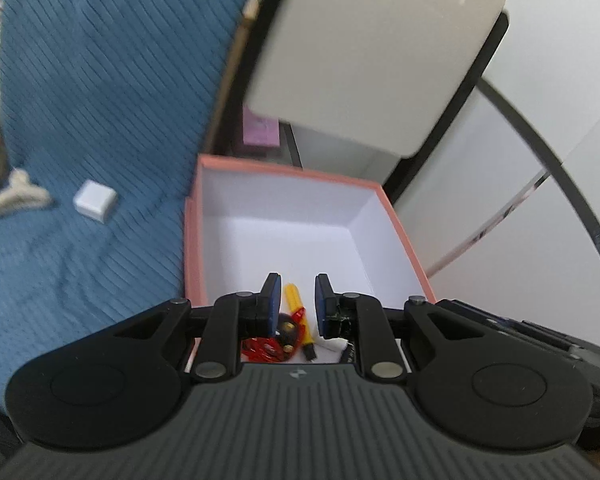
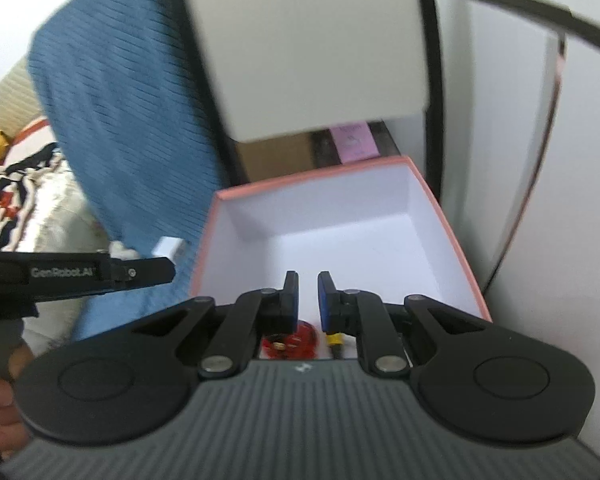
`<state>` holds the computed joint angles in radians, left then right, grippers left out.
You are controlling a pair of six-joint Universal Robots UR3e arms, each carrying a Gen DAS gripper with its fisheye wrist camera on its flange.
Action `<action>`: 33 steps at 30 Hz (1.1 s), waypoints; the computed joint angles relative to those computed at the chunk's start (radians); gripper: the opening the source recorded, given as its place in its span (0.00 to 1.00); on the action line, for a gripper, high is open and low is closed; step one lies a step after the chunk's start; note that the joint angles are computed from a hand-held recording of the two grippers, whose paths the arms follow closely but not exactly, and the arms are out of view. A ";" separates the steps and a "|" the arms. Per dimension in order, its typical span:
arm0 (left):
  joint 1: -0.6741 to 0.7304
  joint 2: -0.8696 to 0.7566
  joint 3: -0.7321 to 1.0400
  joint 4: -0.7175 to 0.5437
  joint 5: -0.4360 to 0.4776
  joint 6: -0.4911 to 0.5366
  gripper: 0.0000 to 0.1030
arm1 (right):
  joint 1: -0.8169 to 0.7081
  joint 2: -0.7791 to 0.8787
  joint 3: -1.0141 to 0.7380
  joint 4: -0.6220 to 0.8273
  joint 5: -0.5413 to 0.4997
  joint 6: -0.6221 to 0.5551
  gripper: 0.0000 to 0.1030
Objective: Organize rigid objects
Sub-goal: 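Withdraw both open tools from the box back over the cushion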
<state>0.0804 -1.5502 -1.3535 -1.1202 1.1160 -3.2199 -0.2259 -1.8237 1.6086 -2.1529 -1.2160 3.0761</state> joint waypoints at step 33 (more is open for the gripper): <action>1.362 0.564 -0.044 -1.615 -0.473 1.585 0.19 | 0.759 0.219 -0.065 -0.239 -0.486 0.374 0.14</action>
<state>1.4429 -0.9861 -1.3975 -2.7355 0.6434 -1.6352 0.5335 -1.6044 1.5433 -2.3919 -1.7016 3.4500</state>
